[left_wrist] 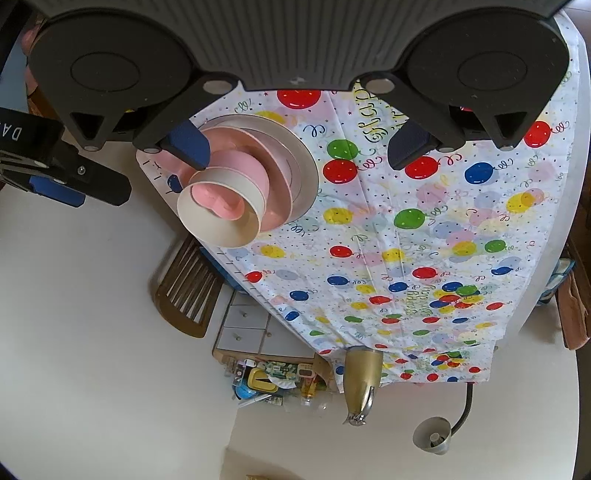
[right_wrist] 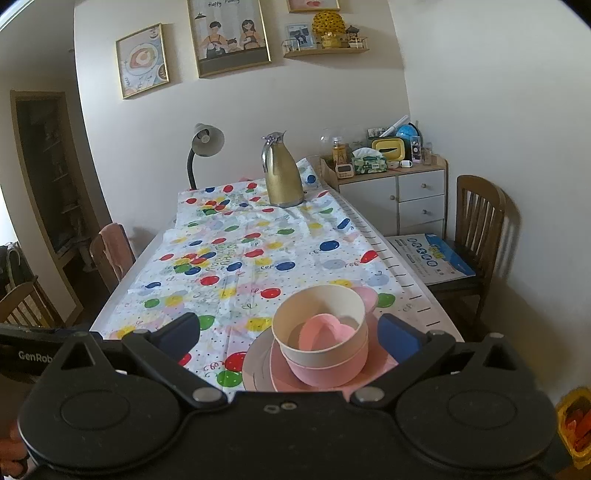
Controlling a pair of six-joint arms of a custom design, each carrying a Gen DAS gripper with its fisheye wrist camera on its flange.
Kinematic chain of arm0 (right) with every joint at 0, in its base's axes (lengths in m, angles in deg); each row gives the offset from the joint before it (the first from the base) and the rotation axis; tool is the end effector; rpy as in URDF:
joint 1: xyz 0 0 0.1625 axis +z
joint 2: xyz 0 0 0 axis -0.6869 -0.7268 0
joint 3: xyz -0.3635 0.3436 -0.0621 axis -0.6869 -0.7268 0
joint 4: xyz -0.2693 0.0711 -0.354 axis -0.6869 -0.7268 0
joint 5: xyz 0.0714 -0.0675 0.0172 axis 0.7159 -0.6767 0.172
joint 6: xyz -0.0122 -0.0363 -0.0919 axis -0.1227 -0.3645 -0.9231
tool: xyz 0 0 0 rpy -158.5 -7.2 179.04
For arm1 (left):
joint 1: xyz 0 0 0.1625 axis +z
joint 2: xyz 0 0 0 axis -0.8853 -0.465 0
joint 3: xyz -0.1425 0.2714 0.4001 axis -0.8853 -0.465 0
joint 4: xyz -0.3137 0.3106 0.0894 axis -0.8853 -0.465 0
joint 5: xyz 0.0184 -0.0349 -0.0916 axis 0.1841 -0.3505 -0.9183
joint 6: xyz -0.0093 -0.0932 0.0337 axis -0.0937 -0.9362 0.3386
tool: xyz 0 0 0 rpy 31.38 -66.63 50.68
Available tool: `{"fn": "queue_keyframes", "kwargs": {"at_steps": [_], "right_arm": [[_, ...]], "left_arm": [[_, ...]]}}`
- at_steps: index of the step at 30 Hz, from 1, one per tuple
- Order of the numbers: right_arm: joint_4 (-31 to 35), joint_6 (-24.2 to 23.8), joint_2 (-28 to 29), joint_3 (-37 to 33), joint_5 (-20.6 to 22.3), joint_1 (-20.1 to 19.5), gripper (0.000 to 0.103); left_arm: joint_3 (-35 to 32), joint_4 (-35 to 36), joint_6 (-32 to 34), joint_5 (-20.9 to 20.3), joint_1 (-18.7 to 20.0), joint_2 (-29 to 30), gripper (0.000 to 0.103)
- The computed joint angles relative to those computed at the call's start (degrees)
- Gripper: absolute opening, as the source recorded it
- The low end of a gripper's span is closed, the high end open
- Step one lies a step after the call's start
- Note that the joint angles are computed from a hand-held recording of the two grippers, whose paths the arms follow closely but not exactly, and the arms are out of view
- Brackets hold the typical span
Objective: Organize plates and bowls
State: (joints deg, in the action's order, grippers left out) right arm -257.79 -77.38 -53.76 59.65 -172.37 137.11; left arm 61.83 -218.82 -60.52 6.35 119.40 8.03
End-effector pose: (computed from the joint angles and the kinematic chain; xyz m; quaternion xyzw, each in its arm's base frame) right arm 0.1555 -0.6766 0.1945 0.2136 -0.8266 0.4711 0.2217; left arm -0.2256 -0.7059 0.1455 0.1932 0.8859 -0.3566 0.2252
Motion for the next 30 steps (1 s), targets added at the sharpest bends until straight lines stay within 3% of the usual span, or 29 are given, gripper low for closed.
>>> {"fn": "queue_keyframes", "kwargs": {"at_steps": [30], "right_arm": [[-0.36,0.95,0.16,0.63,-2.36,0.65,0.103]], "left_arm": [[0.96,4.17,-3.48,-2.20,0.51,-1.36,0.103]]}}
